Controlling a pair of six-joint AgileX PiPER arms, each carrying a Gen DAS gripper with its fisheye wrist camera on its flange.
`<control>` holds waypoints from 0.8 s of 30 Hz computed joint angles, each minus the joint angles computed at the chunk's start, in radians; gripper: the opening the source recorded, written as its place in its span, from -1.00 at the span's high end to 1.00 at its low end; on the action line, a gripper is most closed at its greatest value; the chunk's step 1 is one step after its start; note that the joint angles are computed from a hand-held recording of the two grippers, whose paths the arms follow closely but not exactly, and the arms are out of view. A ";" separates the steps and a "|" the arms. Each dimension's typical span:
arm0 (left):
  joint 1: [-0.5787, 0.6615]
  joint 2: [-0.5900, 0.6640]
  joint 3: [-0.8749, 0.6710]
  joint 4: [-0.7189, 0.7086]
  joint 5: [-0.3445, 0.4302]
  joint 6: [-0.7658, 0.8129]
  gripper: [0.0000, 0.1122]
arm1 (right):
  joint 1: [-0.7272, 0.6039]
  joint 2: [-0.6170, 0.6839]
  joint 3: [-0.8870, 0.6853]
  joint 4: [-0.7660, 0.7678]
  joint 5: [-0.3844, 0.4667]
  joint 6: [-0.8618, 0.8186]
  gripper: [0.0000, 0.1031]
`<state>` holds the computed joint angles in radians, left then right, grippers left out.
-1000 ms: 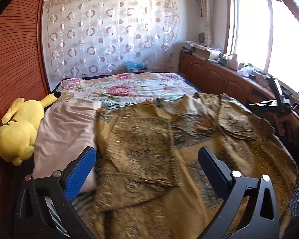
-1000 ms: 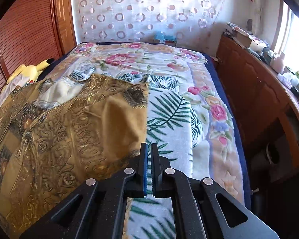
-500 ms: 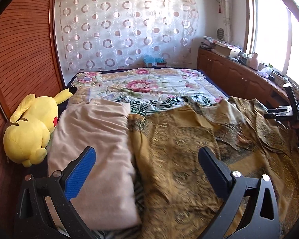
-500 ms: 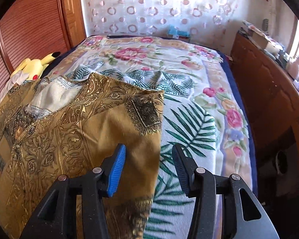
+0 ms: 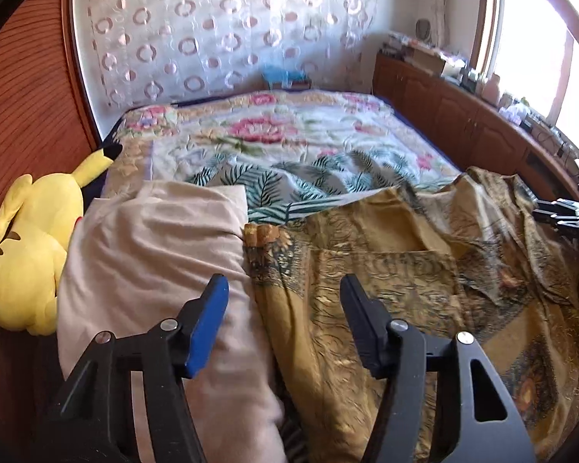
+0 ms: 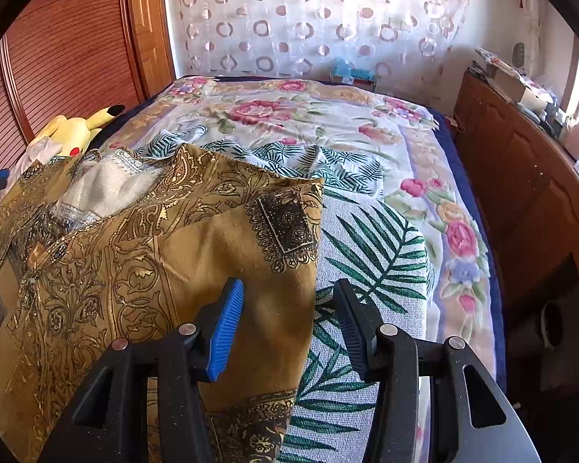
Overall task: Fold small clothes
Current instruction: 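Grasp the shirt hem edge with the left gripper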
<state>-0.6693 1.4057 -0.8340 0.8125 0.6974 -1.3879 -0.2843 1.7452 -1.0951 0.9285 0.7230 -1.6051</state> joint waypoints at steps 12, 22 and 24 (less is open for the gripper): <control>0.073 0.035 -0.013 -0.075 -0.070 0.087 0.36 | 0.004 0.000 0.005 0.002 -0.009 -0.002 0.01; 0.101 0.043 -0.011 -0.152 -0.123 0.165 0.40 | 0.003 0.002 0.008 0.008 -0.012 -0.010 0.01; 0.096 0.053 -0.018 -0.155 -0.117 0.177 0.43 | 0.003 0.001 0.008 0.007 -0.011 -0.008 0.01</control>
